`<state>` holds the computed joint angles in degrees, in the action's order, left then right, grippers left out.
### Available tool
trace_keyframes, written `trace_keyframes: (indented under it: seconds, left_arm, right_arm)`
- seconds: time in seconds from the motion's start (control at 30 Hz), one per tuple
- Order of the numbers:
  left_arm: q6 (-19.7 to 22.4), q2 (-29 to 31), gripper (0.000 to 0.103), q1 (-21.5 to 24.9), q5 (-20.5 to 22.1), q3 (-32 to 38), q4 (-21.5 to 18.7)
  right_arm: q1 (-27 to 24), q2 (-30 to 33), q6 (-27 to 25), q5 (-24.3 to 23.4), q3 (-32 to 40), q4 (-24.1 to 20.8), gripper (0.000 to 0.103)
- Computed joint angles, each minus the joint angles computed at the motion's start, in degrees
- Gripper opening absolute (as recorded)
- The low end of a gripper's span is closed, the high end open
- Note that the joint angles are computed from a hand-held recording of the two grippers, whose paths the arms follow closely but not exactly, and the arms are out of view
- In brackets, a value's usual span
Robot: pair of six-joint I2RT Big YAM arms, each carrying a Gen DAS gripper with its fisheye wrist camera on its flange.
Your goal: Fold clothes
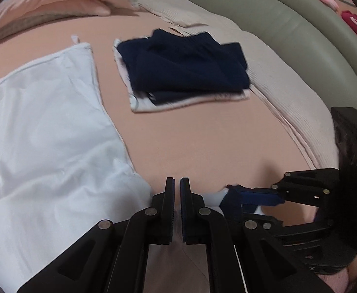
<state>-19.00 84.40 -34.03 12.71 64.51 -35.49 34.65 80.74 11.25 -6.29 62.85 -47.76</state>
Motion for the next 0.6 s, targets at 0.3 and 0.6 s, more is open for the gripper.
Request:
trace_keyframes:
  seconds: [0.3, 0.6]
  left_arm:
    - [1.2, -5.3, 0.003, -2.7, -3.6, -5.6, 0.8]
    - [-0.2, -8.3, 0.003, -1.6, -0.2, -7.8, 3.2]
  right_arm:
    - [-0.7, 2.6, 3.2, -5.0, 0.8, 4.6, 0.024]
    - [-5.2, 2.7, 19.5, -15.7, -2.5, 14.3, 0.024]
